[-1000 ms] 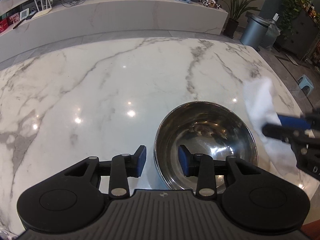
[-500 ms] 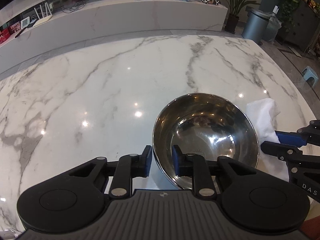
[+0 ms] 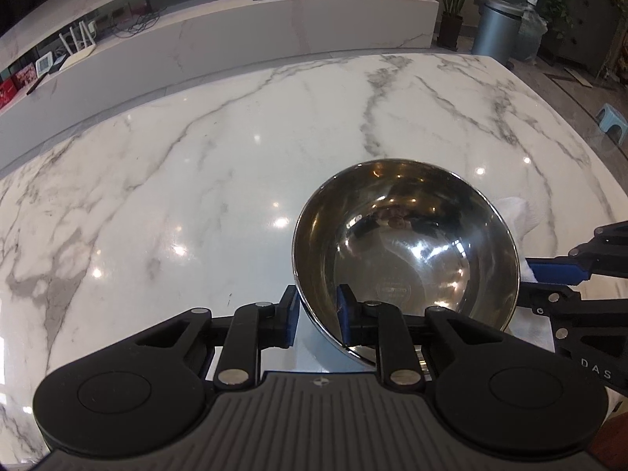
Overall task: Clean bowl
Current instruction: 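Set the bowl upright on the table with the left gripper while right lowers cloth beside it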
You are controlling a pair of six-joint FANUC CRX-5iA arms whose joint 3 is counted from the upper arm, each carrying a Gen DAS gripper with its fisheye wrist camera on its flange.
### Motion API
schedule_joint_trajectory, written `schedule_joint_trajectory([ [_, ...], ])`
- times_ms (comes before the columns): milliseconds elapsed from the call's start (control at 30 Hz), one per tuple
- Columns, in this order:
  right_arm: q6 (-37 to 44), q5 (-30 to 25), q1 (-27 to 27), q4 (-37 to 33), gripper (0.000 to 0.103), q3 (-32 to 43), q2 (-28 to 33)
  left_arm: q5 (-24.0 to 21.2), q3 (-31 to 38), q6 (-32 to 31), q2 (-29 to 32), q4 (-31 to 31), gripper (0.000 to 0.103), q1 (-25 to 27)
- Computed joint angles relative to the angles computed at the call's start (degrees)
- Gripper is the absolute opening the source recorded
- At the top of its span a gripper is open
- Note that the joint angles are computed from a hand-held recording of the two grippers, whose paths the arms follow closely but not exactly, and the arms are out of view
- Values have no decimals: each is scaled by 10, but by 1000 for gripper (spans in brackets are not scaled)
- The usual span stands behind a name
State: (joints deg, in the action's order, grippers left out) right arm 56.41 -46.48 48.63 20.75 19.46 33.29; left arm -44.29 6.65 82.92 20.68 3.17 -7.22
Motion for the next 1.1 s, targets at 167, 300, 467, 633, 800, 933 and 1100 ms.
schedule_joint_trajectory([
  [167,10,-8,2,-6,15,8,7,1,-7,30,-5,-9,40,2],
  [300,11,-12,4,-7,15,14,10,-1,-14,17,-6,6,41,5],
  [467,18,-18,6,-10,15,21,13,-8,-12,13,-5,7,40,4],
  [633,24,-24,6,-13,15,25,16,-12,-9,-2,-3,12,25,4],
  [800,19,-19,6,-6,15,19,12,-9,-9,-7,-4,3,21,2],
  [933,-8,4,6,19,15,-4,0,-1,-11,-26,-5,-3,20,1],
  [1100,-23,34,3,34,15,-25,-17,10,-11,-46,-6,-19,18,-1],
])
